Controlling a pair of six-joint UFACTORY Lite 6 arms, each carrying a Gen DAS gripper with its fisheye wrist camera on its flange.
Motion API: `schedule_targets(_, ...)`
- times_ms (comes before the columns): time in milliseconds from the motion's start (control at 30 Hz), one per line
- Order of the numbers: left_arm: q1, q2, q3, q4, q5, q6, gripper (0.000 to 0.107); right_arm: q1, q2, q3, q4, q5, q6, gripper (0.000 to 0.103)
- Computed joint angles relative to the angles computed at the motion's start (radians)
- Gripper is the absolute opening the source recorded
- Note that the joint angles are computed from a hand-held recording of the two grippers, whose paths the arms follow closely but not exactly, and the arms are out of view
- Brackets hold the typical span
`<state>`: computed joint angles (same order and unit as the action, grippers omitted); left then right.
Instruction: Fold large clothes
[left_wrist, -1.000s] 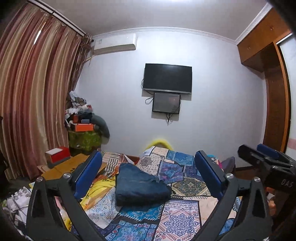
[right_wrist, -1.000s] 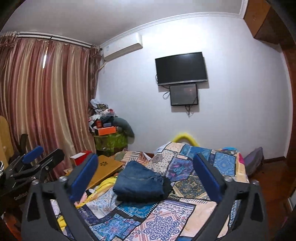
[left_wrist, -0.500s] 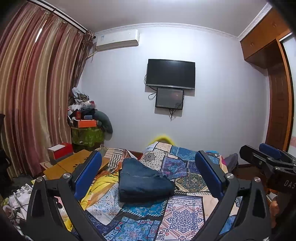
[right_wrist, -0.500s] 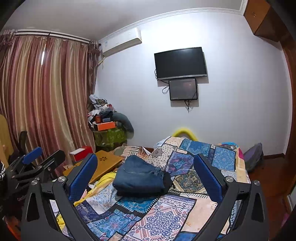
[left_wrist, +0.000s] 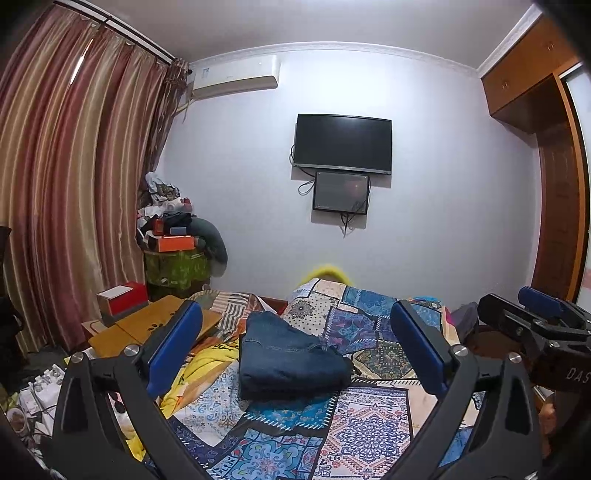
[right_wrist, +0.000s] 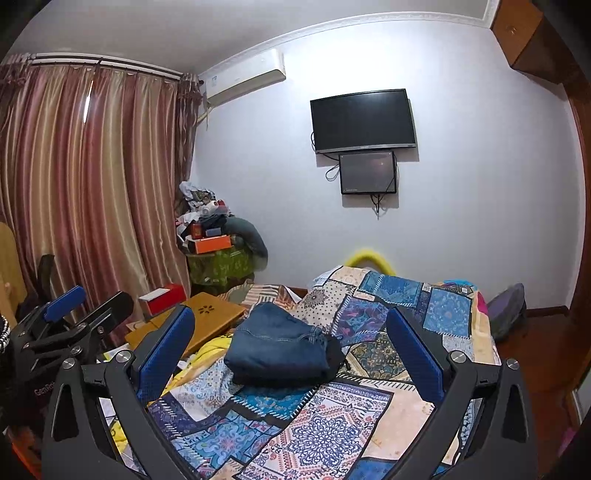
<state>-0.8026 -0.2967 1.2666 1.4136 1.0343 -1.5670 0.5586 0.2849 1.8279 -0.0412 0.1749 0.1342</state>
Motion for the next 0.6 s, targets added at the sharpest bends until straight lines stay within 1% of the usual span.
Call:
schedule_targets(300,0.008,0.007,-0.001,-0.006,-0.019,0.001,0.102,0.002,-0.007,-0.002,-0.035,0.010,0.034,0.103)
schedule_targets(600,0.018,-0.001,-0.016,-0.008,-0.051,-0.002,0.102,-0.003,-0.010,-0.001,-0.029,0.025,0.024,0.103)
